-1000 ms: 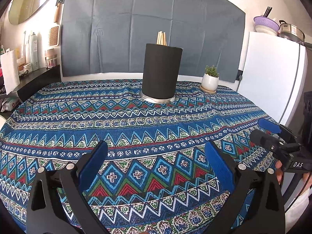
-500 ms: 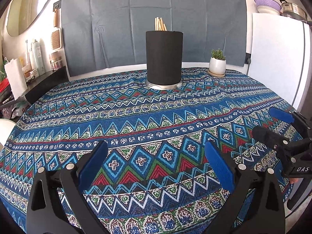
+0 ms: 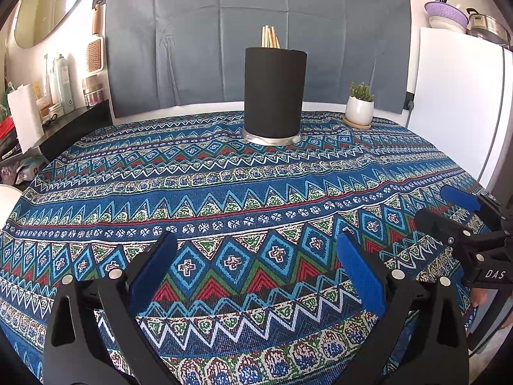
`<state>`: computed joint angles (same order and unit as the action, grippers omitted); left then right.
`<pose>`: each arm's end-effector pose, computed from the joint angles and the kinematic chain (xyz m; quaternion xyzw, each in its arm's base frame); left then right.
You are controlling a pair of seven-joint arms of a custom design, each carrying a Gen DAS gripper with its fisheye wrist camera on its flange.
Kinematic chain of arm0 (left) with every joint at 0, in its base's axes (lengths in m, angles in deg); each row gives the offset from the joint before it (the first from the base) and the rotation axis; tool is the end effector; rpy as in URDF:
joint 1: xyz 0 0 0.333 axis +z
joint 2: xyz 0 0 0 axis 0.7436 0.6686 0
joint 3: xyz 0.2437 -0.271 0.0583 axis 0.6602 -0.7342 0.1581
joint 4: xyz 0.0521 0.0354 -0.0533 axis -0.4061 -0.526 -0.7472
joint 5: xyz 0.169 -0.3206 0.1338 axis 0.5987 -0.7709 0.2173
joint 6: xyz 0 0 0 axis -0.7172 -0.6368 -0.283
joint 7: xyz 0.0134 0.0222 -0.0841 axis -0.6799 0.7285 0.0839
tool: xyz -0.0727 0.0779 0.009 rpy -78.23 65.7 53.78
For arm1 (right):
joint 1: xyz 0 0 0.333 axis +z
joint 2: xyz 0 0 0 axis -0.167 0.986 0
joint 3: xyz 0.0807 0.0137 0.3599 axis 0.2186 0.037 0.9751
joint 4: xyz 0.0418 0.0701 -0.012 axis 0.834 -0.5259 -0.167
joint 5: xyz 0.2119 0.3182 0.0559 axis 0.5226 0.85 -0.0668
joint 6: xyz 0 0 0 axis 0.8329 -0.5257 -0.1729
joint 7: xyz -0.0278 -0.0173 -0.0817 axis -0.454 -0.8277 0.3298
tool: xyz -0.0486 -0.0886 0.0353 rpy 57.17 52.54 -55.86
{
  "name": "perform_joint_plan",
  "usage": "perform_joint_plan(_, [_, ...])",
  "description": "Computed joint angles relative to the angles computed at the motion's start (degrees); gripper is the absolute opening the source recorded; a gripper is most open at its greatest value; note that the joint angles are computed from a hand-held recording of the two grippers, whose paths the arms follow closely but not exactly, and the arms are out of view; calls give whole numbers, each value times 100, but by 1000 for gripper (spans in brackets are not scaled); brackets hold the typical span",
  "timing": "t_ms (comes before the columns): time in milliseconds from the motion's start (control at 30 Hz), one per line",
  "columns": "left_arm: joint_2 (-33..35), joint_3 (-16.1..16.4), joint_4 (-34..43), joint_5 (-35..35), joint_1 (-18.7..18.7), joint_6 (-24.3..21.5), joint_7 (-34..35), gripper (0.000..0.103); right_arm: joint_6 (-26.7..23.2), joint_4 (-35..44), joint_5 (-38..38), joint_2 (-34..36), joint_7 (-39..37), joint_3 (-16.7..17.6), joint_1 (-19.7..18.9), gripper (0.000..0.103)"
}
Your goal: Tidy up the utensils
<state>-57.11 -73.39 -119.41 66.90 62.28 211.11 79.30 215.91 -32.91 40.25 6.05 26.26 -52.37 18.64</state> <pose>0.6473 -0.1366 0.4419 -0.4913 0.7279 -0.4019 0.2594 0.6019 0.1965 0.4473 -0.6125 0.6140 -0.2912 0.4038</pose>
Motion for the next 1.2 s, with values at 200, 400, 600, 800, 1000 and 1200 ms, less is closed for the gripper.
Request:
perform_joint_plan(200, [-63,345,-41,-49,-302,114,7,97,-95,24,15,3,-28,-30,16,95])
perform_joint_plan(400, [-11,36,13,82,-36,-50,-44,97,-104,15,-47,6,33,-31,8,95])
perform_joint_plan(600, [49,-197,55,32,130,-149,136,97,-224,77,106,33,-162,-296,284,95])
perform_joint_plan(800, [42,-205,29,-66,119,-137,253,97,-199,48,0,25,-72,-194,178,95])
perform_joint_plan(1000, [41,-224,38,-164,106,-211,301,97,-161,39,45,26,-87,-234,235,95])
perform_joint_plan(1200, [87,-397,52,-265,253,-258,410,97,-194,57,117,30,-163,-318,325,95])
